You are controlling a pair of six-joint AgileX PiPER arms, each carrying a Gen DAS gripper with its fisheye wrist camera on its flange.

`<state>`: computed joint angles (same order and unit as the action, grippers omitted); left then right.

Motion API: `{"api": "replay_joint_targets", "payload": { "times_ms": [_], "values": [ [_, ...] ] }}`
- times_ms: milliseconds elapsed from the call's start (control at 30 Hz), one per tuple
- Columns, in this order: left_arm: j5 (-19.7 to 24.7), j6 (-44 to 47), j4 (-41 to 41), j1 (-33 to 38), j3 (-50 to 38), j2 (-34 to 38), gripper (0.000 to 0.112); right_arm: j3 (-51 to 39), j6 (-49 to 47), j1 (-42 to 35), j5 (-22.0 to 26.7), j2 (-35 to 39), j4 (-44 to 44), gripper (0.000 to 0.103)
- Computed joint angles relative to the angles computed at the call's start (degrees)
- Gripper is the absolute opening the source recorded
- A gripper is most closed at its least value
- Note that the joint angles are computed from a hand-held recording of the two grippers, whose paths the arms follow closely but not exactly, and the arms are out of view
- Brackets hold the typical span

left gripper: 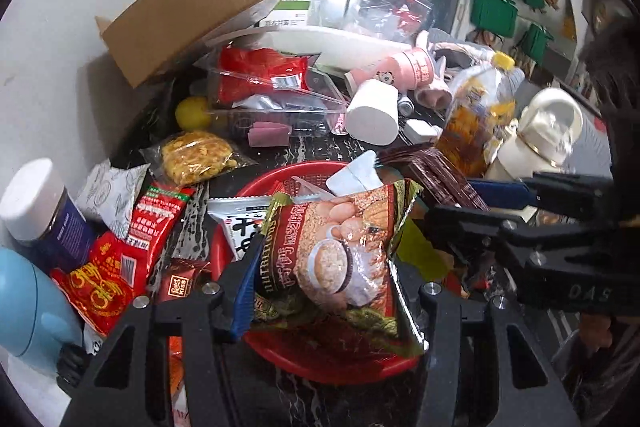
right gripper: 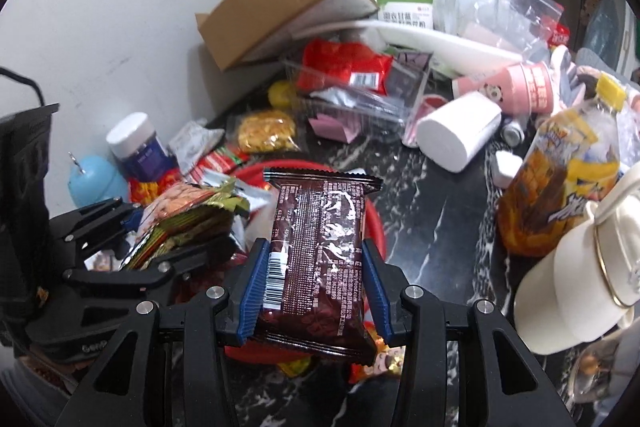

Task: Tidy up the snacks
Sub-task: 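Lower the cereal bag and chocolate bar into the basket and open both grippers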

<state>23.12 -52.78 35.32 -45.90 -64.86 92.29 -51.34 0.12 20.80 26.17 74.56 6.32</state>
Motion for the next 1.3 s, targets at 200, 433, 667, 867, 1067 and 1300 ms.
{"api": "replay_joint_targets", "payload": {
  "times_ms": [200, 433, 667, 867, 1067, 1300],
  "values": [
    [2.23, 0.22, 0.24, -0.95, -1.41, 1.99, 0.053, 0.43, -0.41, 0.34, -0.61, 1.36, 0.47, 0.045],
    [3.73, 2.89, -2.10, -0.67, -2.70, 3.68, 0.053, 0.67, -3.13, 0.15, -1.98, 3.36, 3.76, 0.045],
    [4.80, 2.74, -1.37, -1.16, -2.89, 4.05, 0.052, 0.97, 2.23, 1.73, -3.25, 4.05, -2.46, 0.045],
    [6.23, 1.14, 1.58, -2.20, -3.06, 4.24, 0.052, 1.48, 5.16, 2.72, -4.21, 4.29, -6.37, 0.045],
    [7.09, 3.72, -1.74, -1.99, -3.30, 2.99, 0.053, 0.96, -2.47, 1.26, -3.75, 4.05, 0.81, 0.048],
    [9.04, -1.23, 3.13, -3.92, -2.25, 2.09, 0.064, 0.54, -7.31, 1.40, -2.79, 4.24, 4.71, 0.067]
  ]
}}
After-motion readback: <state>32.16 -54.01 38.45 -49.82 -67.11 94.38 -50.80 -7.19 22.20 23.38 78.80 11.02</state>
